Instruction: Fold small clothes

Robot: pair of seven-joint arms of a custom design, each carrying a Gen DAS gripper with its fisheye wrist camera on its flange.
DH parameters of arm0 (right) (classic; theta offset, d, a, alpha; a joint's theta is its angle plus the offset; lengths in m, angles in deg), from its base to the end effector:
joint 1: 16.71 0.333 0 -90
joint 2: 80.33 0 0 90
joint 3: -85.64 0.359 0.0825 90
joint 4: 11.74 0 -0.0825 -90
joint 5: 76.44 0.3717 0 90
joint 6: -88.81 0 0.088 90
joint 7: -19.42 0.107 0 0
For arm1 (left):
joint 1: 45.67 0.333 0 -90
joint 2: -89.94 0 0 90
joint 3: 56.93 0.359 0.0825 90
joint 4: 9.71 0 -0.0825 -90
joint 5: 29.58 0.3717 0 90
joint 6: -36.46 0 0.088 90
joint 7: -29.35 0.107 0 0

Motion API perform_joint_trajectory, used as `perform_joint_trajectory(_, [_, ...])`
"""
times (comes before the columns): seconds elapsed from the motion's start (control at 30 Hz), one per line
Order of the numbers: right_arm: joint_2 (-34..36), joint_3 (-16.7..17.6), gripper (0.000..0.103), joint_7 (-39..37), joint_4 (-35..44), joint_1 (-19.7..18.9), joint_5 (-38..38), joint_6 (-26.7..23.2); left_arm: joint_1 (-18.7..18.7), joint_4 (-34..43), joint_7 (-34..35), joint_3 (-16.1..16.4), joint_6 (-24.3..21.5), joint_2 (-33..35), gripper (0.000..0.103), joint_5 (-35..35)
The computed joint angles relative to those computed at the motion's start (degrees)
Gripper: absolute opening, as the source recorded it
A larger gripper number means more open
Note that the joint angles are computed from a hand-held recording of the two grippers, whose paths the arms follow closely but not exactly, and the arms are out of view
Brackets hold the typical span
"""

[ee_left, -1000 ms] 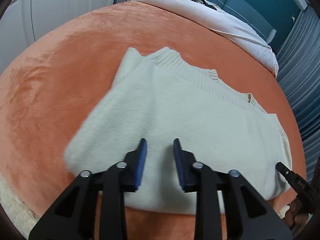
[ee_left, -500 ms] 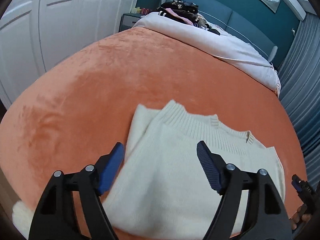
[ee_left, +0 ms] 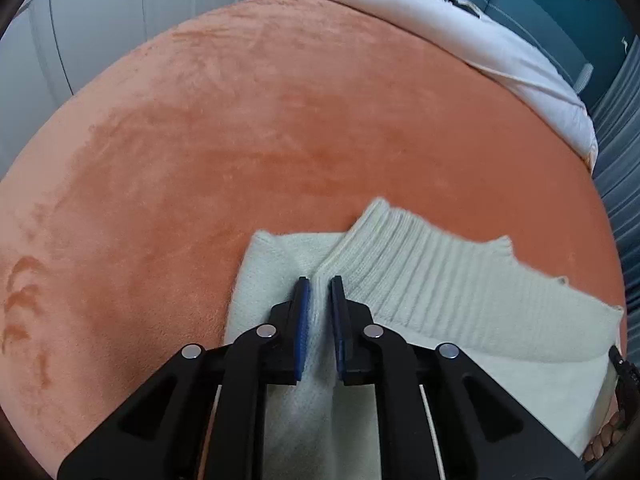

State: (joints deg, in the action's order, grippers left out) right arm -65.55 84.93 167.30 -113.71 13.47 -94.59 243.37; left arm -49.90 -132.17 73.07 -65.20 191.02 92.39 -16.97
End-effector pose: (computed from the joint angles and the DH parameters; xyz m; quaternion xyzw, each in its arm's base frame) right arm 0.5819 0.3418 0.5333 -0.5757 0.7442 -0.1190 0.3171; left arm 0.5636 -0.1314 0.4933 -0.8086 0.5260 -0.2271 0.1341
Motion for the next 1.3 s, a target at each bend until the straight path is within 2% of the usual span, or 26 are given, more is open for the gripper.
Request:
perform_joint_trajectory(0.03, [1.93,1.50,0.006,-4.06,0.33,-1.42,3.80,-2.98,-0.29,-0.34,-2.86,0.25,1.23,0.19,0.012,3.73])
perform_joint_trajectory(0.07, [2.08,1.66,0.005,-4.29,-0.46,-1.48,3.59,-2.78,-0.49,-0.05,-4.25,0.29,0.79,0.27,0.012,5.55])
perform_joint_trajectory(0.1, [1.53,0.33,0.006,-2.18,-0.86,-0.25,1.21,-1.85,-0.64,0.36,-5.00,0.25,-0.01,0.20,0.013,6.55])
perform_joint_trajectory(0.17, [0.24,-1.25,0.015,1.49,0.79,1.78,-0.41,-5.26,-1.04,0.82,-6.56,0.06,-1.96,-0.99,0.014,9.08])
perform_joint_trajectory(0.23, [-2.90,-2.37,0.019,8.52,-0.98,3.90,-7.40,-3.08,-1.52,-0.89,-11.11,-0.54,-1.59,-4.44,0.014,13.18])
perform_joint_trajectory(0.27, [-3.85,-1.33,0.019,8.64,-1.30,3.90,-8.69,-2.06,-1.66,-2.03,-13.02,-1.04,-0.92,-6.20,0.018,14.40])
perform_joint_trajectory(0.33, [-4.34,2.37,0.019,4.67,-1.75,3.30,-6.47,0.90,-2.75,-4.53,-14.46,-2.42,1.27,-9.42,0.023,13.77])
perform_joint_trajectory(0.43, [-1.91,8.63,0.019,-6.79,-0.68,3.23,4.63,3.69,-6.50,-7.56,-11.00,-3.42,3.90,-10.71,0.024,5.48])
perform_joint_trajectory(0.5, [0.42,11.42,0.017,-12.81,0.74,3.97,8.79,2.88,-7.70,-8.43,-10.94,-4.71,2.00,-10.37,0.024,4.30])
perform_joint_trajectory(0.53, [0.97,10.75,0.014,-13.25,1.35,5.46,8.08,0.98,-7.37,-9.98,-13.05,-5.37,2.67,-11.03,0.024,6.08])
perform_joint_trajectory(0.57, [0.54,9.44,0.005,-12.37,0.46,6.79,6.71,0.37,-6.60,-11.70,-15.07,-5.81,4.21,-12.24,0.024,8.92])
perform_joint_trajectory(0.63, [-3.16,6.26,0.005,-8.62,-5.22,8.00,5.05,2.24,-6.29,-13.56,-14.59,-5.10,1.31,-15.27,0.024,9.17])
perform_joint_trajectory(0.7, [-7.38,3.62,0.002,-1.07,-11.31,8.17,1.84,2.82,-4.87,-16.36,-16.19,-4.27,-0.10,-18.27,0.023,9.69])
perform_joint_trajectory(0.73, [-9.97,3.27,0.000,1.84,-14.99,6.98,1.04,3.52,-5.71,-19.58,-13.76,-1.70,2.92,-20.27,0.016,6.15])
perform_joint_trajectory(0.77, [-12.09,3.06,0.000,5.04,-17.47,6.14,-0.45,2.47,-7.28,-21.94,-10.51,0.96,5.25,-21.47,0.002,2.17])
perform_joint_trajectory(0.8, [-14.26,3.19,0.000,5.66,-20.99,4.75,0.46,4.62,-7.72,-23.23,-8.80,1.87,5.91,-22.44,0.001,0.09])
perform_joint_trajectory(0.83, [-16.08,3.49,0.000,6.36,-23.42,3.68,0.62,4.86,-7.61,-23.82,-7.78,1.76,6.34,-23.04,0.001,-0.74])
perform_joint_trajectory(0.93, [-19.19,5.22,0.000,6.89,-26.84,1.32,0.30,4.40,-4.65,-23.40,-10.25,-2.60,3.44,-24.48,0.001,1.60])
perform_joint_trajectory(1.0, [-19.92,7.45,0.001,9.82,-26.42,-0.26,-1.80,3.19,-4.81,-25.02,-12.84,-2.88,4.85,-26.58,0.011,0.07])
perform_joint_trajectory(1.07, [-18.88,9.50,0.014,11.43,-24.23,-1.43,-2.49,3.99,-3.32,-27.94,-17.89,-4.04,7.87,-30.07,0.039,-0.50])
perform_joint_trajectory(1.13, [-16.49,11.31,0.014,9.80,-20.78,-1.62,-0.85,5.41,-2.69,-29.41,-20.25,-3.92,10.03,-30.71,0.043,-0.70])
perform_joint_trajectory(1.17, [-13.89,11.53,0.014,5.64,-17.87,-1.35,2.43,6.36,-3.50,-29.40,-19.72,-3.01,10.17,-29.98,0.043,-1.10])
perform_joint_trajectory(1.2, [-12.16,11.83,0.014,1.88,-15.32,-0.75,4.79,6.45,-3.96,-29.10,-19.32,-2.50,9.36,-29.49,0.043,-1.39])
perform_joint_trajectory(1.3, [-6.02,11.94,0.013,-4.72,-5.92,1.86,6.77,4.83,-2.79,-29.77,-22.23,-3.45,11.18,-30.08,0.044,-1.53])
